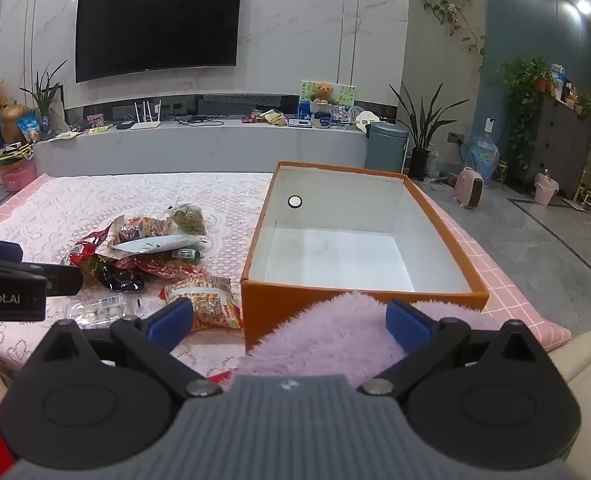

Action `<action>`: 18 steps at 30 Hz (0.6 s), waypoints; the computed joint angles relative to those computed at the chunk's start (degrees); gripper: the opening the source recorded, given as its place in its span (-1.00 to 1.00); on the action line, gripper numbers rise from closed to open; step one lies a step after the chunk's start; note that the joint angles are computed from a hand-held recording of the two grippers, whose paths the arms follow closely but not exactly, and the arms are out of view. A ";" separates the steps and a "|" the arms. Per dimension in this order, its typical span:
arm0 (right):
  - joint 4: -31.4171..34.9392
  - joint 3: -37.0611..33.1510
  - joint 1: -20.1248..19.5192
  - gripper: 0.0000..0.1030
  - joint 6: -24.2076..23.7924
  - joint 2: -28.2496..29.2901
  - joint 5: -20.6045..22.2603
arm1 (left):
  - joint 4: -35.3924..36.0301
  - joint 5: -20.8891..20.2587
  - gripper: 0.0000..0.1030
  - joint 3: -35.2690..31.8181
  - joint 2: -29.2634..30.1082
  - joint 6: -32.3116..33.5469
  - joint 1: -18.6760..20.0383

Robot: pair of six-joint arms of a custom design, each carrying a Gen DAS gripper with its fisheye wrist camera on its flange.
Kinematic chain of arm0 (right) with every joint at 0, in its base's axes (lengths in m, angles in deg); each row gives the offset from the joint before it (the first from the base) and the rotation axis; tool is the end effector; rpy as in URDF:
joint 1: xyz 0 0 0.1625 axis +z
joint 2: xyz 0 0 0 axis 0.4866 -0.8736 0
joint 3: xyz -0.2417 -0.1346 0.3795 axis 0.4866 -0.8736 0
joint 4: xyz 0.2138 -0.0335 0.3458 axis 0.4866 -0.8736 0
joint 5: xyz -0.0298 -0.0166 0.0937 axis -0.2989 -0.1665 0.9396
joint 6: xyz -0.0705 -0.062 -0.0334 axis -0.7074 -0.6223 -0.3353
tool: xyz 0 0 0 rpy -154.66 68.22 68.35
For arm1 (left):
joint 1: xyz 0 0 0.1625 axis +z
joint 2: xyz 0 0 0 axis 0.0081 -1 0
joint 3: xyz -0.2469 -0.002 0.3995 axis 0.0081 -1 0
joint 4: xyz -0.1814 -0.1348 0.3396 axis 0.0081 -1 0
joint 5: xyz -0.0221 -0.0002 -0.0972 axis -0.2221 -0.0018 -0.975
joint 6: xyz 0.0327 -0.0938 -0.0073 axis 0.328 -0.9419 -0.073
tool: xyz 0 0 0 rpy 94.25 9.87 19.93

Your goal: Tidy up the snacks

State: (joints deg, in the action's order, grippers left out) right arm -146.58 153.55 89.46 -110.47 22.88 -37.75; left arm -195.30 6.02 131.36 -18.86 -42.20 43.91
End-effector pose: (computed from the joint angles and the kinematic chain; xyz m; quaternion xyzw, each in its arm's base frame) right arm 0.4266 -0.5966 0.0660 0.4108 -0.8210 0.3232 0.2298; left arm -0.1605 -0.4793 0.3090 0.0082 0.7831 -0.4499 0.4293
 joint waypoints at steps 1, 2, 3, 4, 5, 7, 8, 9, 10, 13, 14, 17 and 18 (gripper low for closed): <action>0.08 -0.02 -0.01 0.94 0.03 -0.02 0.03 | -1.10 0.30 0.71 0.20 0.22 0.77 -0.03; -0.22 -0.01 0.00 0.94 -0.24 0.04 0.00 | -1.85 0.42 0.71 0.32 0.34 1.33 -0.05; -0.22 -0.01 0.00 0.94 -0.24 0.04 0.00 | -1.39 0.37 0.71 0.27 0.27 0.93 -0.04; -0.21 -0.02 0.02 0.94 -0.28 0.06 -0.08 | -0.68 0.33 0.71 0.20 0.17 0.27 -0.03; -0.12 -0.06 0.02 0.94 -0.26 0.06 -0.10 | 0.04 0.26 0.71 0.12 0.06 -0.37 -0.02; -0.20 -0.03 0.01 0.94 -0.29 0.04 -0.04 | 0.99 0.09 0.71 0.02 -0.07 -1.20 0.00; -0.16 -0.05 0.01 0.94 -0.25 0.04 -0.04 | 1.08 0.15 0.71 -0.45 -0.53 -0.25 0.08; -0.17 -0.06 0.03 0.94 -0.25 0.07 -0.07 | 1.18 0.09 0.71 -0.54 -0.58 -0.22 0.08; -0.07 -0.11 0.05 0.94 -0.18 0.09 -0.09 | 1.28 -0.02 0.71 -0.63 -0.65 -0.18 0.07; 0.18 0.26 -0.15 0.94 -0.48 -0.55 -0.09 | -0.58 -0.14 0.71 -0.03 -0.36 0.78 0.14; 0.57 0.05 -0.14 0.94 -0.53 -0.71 -0.15 | -0.99 -0.08 0.71 0.03 -0.19 0.93 0.18; 0.12 -0.27 0.00 0.94 -0.57 0.10 -0.36 | -0.70 0.02 0.71 -0.04 -0.07 0.61 0.22; 0.10 -0.27 0.00 0.94 -0.57 0.12 -0.37 | -0.50 -0.01 0.71 -0.08 -0.12 0.46 0.24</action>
